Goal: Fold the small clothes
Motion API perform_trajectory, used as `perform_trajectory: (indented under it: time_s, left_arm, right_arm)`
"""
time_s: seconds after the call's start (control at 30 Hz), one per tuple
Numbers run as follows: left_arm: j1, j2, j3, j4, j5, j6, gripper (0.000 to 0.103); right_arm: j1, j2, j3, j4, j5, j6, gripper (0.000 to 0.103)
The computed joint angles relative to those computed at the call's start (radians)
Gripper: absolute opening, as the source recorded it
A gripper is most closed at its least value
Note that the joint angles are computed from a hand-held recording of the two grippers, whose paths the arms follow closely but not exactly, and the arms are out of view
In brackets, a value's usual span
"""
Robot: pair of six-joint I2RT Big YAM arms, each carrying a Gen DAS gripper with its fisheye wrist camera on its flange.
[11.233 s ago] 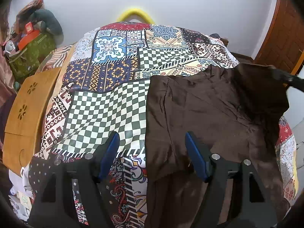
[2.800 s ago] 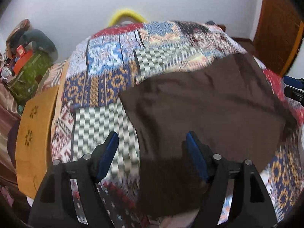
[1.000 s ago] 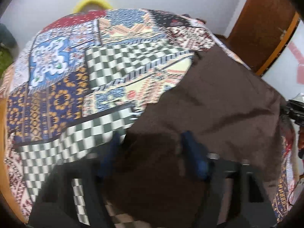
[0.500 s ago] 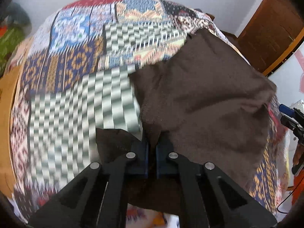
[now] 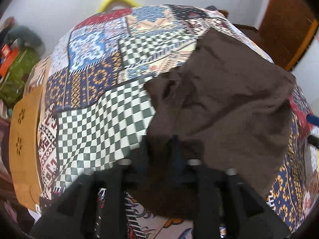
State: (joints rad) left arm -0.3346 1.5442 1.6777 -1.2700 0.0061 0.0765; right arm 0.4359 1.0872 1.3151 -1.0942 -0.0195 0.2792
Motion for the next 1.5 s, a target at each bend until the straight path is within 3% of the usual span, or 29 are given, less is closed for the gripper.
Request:
perform_trajectory:
  time_s: [0.03, 0.07, 0.23, 0.4, 0.53, 0.6, 0.63, 0.67, 0.7, 0.73, 0.77, 0.97, 1.1, 1.2, 1.23, 1.27, 1.33, 1.4, 1.5]
  left_arm:
    - [0.008, -0.007, -0.012, 0.012, 0.004, -0.003, 0.06]
    - [0.02, -0.024, -0.035, 0.038, 0.01, -0.008, 0.068]
    - [0.077, -0.072, -0.113, 0.103, 0.008, -0.041, 0.069]
    - [0.115, -0.09, -0.186, 0.098, 0.032, -0.013, 0.069]
    - [0.167, -0.069, -0.196, 0.072, 0.162, -0.071, 0.071]
    - [0.181, -0.063, -0.193, 0.072, 0.221, -0.085, 0.063]
    - [0.183, -0.064, -0.197, 0.077, 0.252, -0.088, 0.049]
    - [0.186, -0.064, -0.2, 0.08, 0.296, -0.089, 0.033]
    - [0.183, -0.068, -0.201, 0.085, 0.313, -0.091, 0.026]
    - [0.172, -0.071, -0.2, 0.095, 0.299, -0.093, 0.012]
    - [0.161, -0.076, -0.198, 0.102, 0.269, -0.089, 0.007]
    - [0.098, -0.092, -0.162, 0.18, 0.12, -0.029, 0.005]
    - [0.08, -0.044, -0.082, 0.205, 0.068, -0.022, 0.005]
    - [0.067, 0.022, -0.016, 0.2, -0.031, -0.04, 0.012]
    - [0.066, 0.045, 0.005, 0.176, -0.063, -0.042, 0.027]
    - [0.066, 0.067, 0.026, 0.15, -0.087, -0.041, 0.052]
    - [0.073, 0.088, 0.039, 0.123, -0.064, -0.01, 0.068]
    - [0.077, 0.075, 0.019, 0.143, -0.042, 0.019, 0.068]
    - [0.072, 0.058, 0.002, 0.169, -0.008, 0.057, 0.069]
  right_arm:
    - [-0.018, 0.019, 0.023, 0.003, -0.009, -0.024, 0.054]
    - [-0.036, 0.041, 0.048, 0.007, -0.018, -0.049, 0.054]
    - [-0.108, 0.202, 0.193, 0.03, -0.042, -0.141, 0.054]
    - [-0.167, 0.393, 0.348, 0.027, -0.101, -0.127, 0.054]
    - [-0.192, 0.566, 0.516, -0.078, -0.135, -0.075, 0.053]
    - [-0.197, 0.597, 0.539, -0.077, -0.161, -0.047, 0.039]
    - [-0.199, 0.598, 0.535, -0.062, -0.172, -0.033, 0.033]
    - [-0.199, 0.595, 0.531, -0.054, -0.18, -0.022, 0.017]
    - [-0.196, 0.589, 0.525, -0.048, -0.179, -0.018, 0.009]
    - [-0.193, 0.577, 0.51, -0.034, -0.172, -0.022, 0.008]
    - [-0.186, 0.554, 0.485, -0.009, -0.143, -0.035, 0.007]
    - [-0.188, 0.448, 0.405, 0.094, -0.065, -0.066, 0.006]
    - [-0.194, 0.452, 0.438, 0.084, 0.019, -0.072, 0.006]
    - [-0.189, 0.47, 0.459, 0.063, 0.087, -0.082, 0.007]
    - [-0.189, 0.475, 0.466, 0.049, 0.082, -0.086, 0.007]
    - [-0.188, 0.476, 0.473, 0.03, 0.081, -0.089, 0.011]
    - [-0.184, 0.455, 0.455, 0.026, 0.076, -0.099, 0.024]
    - [-0.177, 0.392, 0.382, 0.093, 0.072, -0.11, 0.045]
    - [-0.16, 0.296, 0.28, 0.156, 0.077, -0.139, 0.048]
